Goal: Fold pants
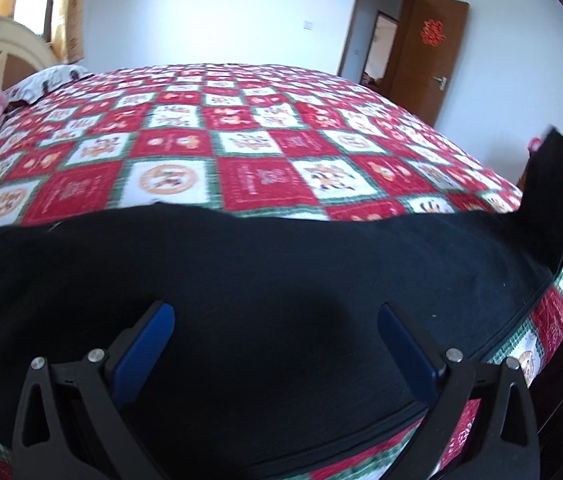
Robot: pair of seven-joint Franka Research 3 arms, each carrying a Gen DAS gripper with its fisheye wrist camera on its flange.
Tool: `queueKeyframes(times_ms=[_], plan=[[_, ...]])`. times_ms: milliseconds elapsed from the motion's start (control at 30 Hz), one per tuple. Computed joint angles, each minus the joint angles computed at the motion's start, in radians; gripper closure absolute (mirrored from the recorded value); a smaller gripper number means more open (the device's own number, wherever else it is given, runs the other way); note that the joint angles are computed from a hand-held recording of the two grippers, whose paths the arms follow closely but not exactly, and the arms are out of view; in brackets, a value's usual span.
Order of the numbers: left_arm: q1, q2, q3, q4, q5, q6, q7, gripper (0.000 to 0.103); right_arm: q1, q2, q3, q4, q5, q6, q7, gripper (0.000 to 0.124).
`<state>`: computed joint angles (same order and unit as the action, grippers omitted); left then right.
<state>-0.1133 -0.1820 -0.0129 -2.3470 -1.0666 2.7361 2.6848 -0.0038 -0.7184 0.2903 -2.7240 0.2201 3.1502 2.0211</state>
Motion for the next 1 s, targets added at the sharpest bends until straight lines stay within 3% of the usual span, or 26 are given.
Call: queueKeyframes(times_ms=[233,333,400,533,633,667,733,833,900,967,1000], plan=[[0.011,-0.001,0.006,-0.01,-0.028,0.015,0.015,0.0,0.18,0.337,-0.019,0.163,0.003,0.059,-0.05,0.113],[0.01,-0.002,0.007,-0.013,-0.039,0.018,0.031,0.0,0.27,0.444,-0.066,0.219,0.014,0.061,-0.096,0.113],[0.01,-0.003,0.008,-0.015,-0.047,0.021,0.04,0.0,0.29,0.485,-0.062,0.248,0.012,0.048,-0.114,0.113],[0.009,-0.006,0.008,-0.019,-0.064,0.028,0.059,0.0,0.284,0.528,-0.039,0.277,-0.023,0.009,-0.122,0.113],[0.009,-0.008,0.008,-0.022,-0.069,0.031,0.065,0.0,0.376,0.548,-0.115,0.283,0.033,-0.022,-0.185,0.113],[0.009,-0.009,0.009,-0.022,-0.075,0.033,0.069,0.0,0.374,0.55,-0.11,0.284,0.025,-0.033,-0.185,0.113],[0.007,-0.008,0.01,-0.022,-0.092,0.039,0.08,0.0,0.34,0.554,-0.073,0.284,-0.027,-0.03,-0.15,0.113],[0.008,-0.009,0.011,-0.022,-0.116,0.053,0.092,0.0,0.401,0.559,-0.117,0.287,0.014,-0.002,-0.2,0.113],[0.01,-0.007,0.009,-0.021,-0.123,0.066,0.093,0.0,0.386,0.567,-0.098,0.297,-0.004,-0.007,-0.198,0.113],[0.014,-0.004,0.01,-0.017,-0.122,0.066,0.082,0.0,0.445,0.594,-0.142,0.337,0.058,-0.083,-0.306,0.113],[0.016,-0.003,0.01,-0.016,-0.118,0.065,0.076,0.0,0.448,0.616,-0.143,0.355,0.029,-0.134,-0.319,0.113]])
